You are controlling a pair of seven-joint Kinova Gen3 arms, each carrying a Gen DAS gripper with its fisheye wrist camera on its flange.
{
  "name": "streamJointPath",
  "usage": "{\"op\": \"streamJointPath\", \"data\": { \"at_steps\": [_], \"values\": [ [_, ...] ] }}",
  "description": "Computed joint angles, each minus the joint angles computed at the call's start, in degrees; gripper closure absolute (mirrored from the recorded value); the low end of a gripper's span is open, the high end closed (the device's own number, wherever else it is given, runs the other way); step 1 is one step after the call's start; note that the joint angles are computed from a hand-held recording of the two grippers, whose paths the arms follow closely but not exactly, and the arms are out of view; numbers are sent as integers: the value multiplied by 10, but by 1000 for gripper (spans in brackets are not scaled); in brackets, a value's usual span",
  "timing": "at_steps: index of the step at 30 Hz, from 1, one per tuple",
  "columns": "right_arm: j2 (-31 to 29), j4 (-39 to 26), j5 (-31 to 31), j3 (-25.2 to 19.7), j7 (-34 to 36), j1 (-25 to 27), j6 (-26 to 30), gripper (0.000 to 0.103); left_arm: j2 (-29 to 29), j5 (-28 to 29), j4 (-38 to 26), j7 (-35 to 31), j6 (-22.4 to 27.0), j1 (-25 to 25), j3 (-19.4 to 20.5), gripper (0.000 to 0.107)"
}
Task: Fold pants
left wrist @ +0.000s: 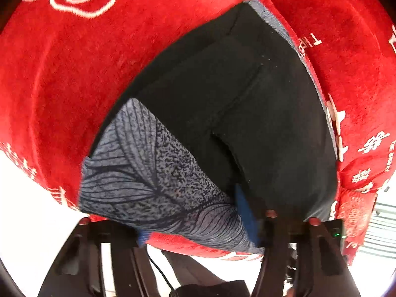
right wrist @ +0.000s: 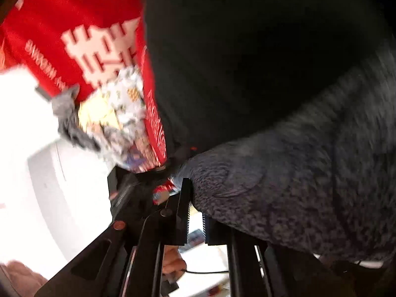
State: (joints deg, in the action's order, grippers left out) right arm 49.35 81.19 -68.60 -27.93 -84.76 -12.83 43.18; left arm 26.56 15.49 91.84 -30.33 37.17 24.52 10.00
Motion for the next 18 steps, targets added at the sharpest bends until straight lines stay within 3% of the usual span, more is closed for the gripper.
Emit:
{"op": "streamJointPath", "data": {
  "at_steps": [1,2,4,6,7,11,13,18],
  "values": [
    [3,-21,21,11,-13,-8,23,92,-4,3,3,-10,-3,-7,8,74],
    [1,-36,37,33,-27,-21,47,90,-11,16,17,-23,-16,-24,25,82],
    [-19,-35,55,86,-32,-38,84,86,-17,35,23,-51,-25,-30,25,82],
    [-54,7,36,139,-24,-51,86,71,-17,37,14,-70,-12,-35,28,82],
    [-73,33,26,166,-25,-55,85,59,-18,46,13,-89,-11,-44,35,82],
    [-136,139,-31,250,5,-54,98,56,-23,72,7,-136,0,-61,43,82],
    [-161,192,-77,240,34,-34,60,56,-22,79,0,-158,13,-66,44,82],
    [-175,278,-193,114,107,71,-37,56,0,74,-25,-167,57,-52,31,82]
  ]
}}
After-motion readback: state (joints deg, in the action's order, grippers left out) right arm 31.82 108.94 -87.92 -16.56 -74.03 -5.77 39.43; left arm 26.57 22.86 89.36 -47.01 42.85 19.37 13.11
